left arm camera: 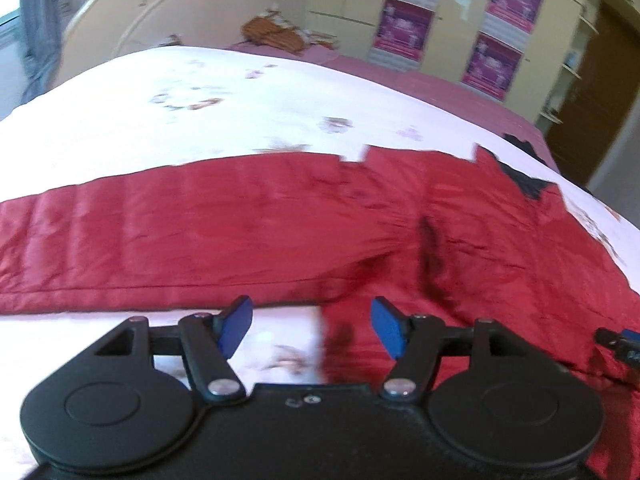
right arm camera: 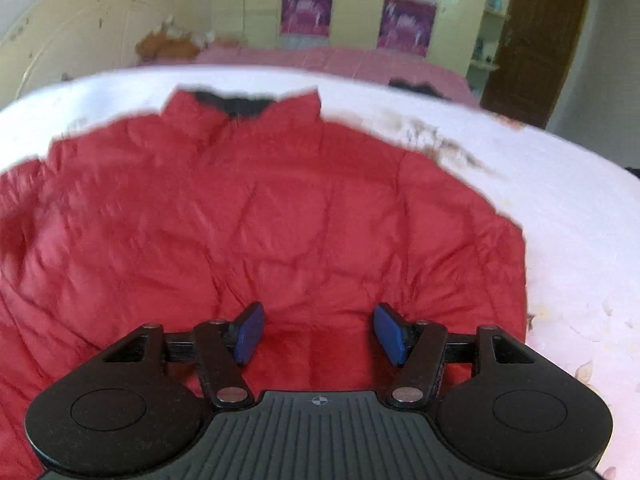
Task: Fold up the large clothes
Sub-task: 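Move the left gripper to the other sleeve cuff and grasp it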
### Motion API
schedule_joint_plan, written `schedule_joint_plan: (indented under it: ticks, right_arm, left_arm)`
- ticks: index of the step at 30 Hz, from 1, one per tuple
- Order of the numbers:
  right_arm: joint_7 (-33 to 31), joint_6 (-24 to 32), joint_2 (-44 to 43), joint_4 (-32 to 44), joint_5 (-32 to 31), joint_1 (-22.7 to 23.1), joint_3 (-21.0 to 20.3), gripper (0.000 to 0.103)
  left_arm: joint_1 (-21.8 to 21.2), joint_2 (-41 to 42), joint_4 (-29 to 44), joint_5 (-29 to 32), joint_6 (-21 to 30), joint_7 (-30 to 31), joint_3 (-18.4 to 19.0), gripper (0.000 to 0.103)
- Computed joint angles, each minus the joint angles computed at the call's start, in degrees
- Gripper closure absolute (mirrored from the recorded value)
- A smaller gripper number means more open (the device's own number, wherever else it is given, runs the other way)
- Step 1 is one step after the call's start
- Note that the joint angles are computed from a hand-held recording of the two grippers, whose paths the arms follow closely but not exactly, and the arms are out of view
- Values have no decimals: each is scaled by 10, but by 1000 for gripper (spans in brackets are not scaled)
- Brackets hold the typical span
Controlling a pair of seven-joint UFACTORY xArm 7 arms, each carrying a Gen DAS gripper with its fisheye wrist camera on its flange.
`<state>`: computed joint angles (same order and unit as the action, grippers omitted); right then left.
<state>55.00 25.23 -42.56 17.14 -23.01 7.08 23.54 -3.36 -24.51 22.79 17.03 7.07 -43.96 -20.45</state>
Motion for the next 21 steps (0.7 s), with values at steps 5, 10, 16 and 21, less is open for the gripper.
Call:
schedule_joint_plan:
  ticks: [5, 10, 16, 21]
  right_arm:
    - [10, -4, 64, 30, -8, -3, 20, 43]
    - [22, -9, 83, 36, -28, -5, 12, 42]
    - [52, 1, 88, 41, -54, -11, 28, 42]
    - [60, 27, 99, 55, -62, 3, 21, 42]
  left_arm:
    - [7, -34, -26, -9, 14, 11, 30, 38]
    - [17, -61, -49, -30, 25, 34, 66, 38]
    - [50, -87, -72, -49, 38, 65, 101, 38]
    - [83, -117, -95, -68, 53, 90, 133, 38]
